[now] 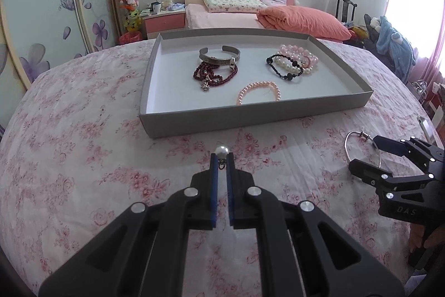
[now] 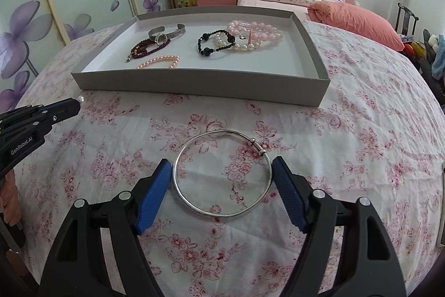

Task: Organize jewelry
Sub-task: 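Carry the bangle with the right tool while the left tool carries the earring over the tray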

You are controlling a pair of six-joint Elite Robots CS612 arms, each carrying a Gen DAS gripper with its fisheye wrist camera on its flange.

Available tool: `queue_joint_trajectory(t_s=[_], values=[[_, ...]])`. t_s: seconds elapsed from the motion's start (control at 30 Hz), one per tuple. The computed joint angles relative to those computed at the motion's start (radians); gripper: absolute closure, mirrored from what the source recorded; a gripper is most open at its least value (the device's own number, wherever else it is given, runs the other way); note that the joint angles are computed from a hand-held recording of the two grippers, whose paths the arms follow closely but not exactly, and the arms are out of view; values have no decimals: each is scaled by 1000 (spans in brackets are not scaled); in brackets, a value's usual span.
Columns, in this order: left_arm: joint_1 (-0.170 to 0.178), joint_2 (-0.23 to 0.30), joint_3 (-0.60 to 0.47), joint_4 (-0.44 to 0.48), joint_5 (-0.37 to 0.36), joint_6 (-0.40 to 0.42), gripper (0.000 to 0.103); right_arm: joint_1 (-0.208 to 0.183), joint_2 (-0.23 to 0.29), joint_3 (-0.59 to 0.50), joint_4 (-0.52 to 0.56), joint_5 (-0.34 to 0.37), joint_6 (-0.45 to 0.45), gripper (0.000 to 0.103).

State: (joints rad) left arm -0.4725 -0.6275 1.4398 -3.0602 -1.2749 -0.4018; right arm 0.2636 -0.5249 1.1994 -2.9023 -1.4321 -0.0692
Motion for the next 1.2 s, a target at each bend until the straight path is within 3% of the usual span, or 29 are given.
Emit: queue_joint_trajectory(t_s=[0.4,0.43,0.5,0.57,0.83,0.9,1.2], values=[[-1,9,-13,68,-30,22,95,8,1,-5,11,-23,-30,29],[-2,10,-13,71,-30,25,94,8,1,-3,10,-22,-30,29],[-5,11,-16,76,-23,28,77,8,1,-3,10,-22,-30,29],[-7,13,-21,82,-12,29,68,8,1,-3,9,-21,-29,29],[-8,30,-59,109,8,28,69,8,2,-5,10,-23,-30,29],[-7,31,-59,103,6,30,89,8,1,-4,9,-24,-32,29],[-9,9,-11,22,31,17,89,5,-2,6,-5,-8,-21,29]])
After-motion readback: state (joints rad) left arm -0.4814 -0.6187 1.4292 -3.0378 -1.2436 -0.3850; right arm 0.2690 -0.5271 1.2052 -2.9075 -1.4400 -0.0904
